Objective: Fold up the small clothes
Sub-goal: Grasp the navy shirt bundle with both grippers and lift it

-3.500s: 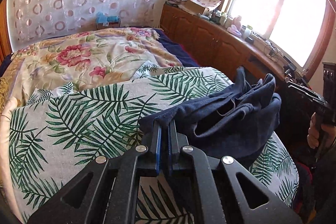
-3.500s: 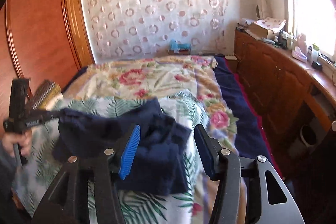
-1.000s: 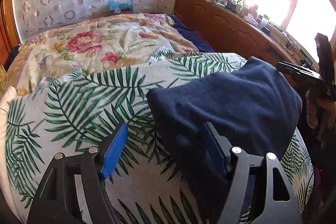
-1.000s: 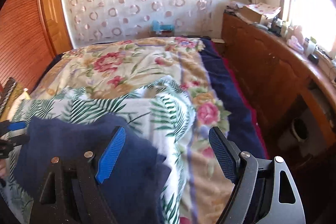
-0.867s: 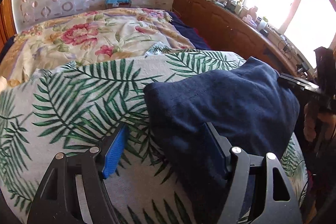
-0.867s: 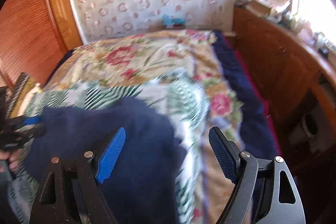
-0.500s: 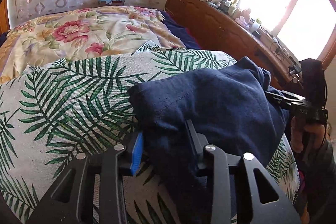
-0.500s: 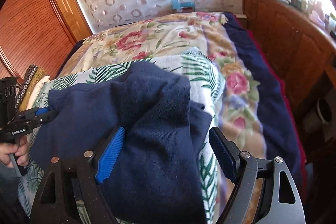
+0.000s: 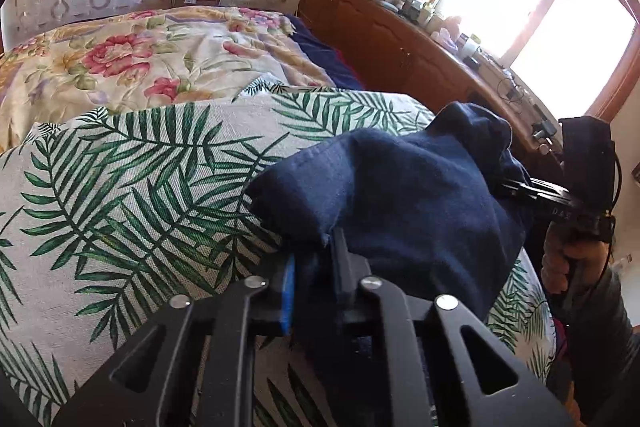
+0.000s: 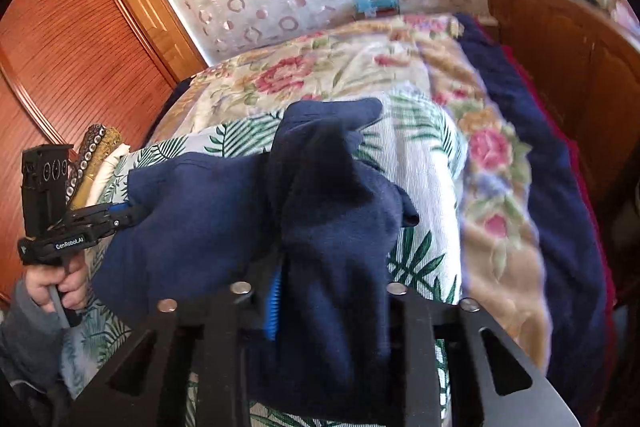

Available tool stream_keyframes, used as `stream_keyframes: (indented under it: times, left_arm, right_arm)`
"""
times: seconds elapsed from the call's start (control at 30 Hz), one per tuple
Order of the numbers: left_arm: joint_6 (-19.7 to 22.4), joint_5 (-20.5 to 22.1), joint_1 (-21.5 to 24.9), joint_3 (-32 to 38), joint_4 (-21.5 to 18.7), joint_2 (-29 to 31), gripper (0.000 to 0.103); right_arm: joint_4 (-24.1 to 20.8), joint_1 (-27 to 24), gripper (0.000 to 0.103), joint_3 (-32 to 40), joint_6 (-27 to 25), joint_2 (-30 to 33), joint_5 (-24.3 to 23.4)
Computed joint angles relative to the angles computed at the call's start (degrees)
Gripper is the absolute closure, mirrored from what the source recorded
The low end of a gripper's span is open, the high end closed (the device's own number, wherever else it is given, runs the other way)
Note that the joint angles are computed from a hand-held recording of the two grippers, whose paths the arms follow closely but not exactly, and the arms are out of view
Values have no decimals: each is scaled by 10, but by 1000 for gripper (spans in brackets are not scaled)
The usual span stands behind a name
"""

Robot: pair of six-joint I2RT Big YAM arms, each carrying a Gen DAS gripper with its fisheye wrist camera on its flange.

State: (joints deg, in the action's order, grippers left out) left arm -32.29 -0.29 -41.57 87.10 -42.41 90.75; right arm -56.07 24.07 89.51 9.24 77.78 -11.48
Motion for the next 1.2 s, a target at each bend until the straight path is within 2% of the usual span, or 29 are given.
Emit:
stream_keyframes:
  times: [0.13, 0.37, 0.6, 0.97, 1.2]
  left_arm:
    - [8, -12, -7, -13, 23, -30, 92]
    - [27, -66, -30, -29, 43, -88, 92]
    - [42, -131, -32, -54, 22, -153, 92]
    - [26, -207, -19, -144, 0, -277, 92]
    - [0, -258, -7, -202, -6, -362, 92]
  right_arm:
    - [32, 19, 79, -24, -7, -24, 47]
    - [60, 50, 80, -23, -29, -48, 84]
    - [82, 83, 80, -9, -47, -49, 90]
    - [103, 148, 80, 49, -78, 15, 84]
    - [94, 168, 80, 146, -121, 92, 53]
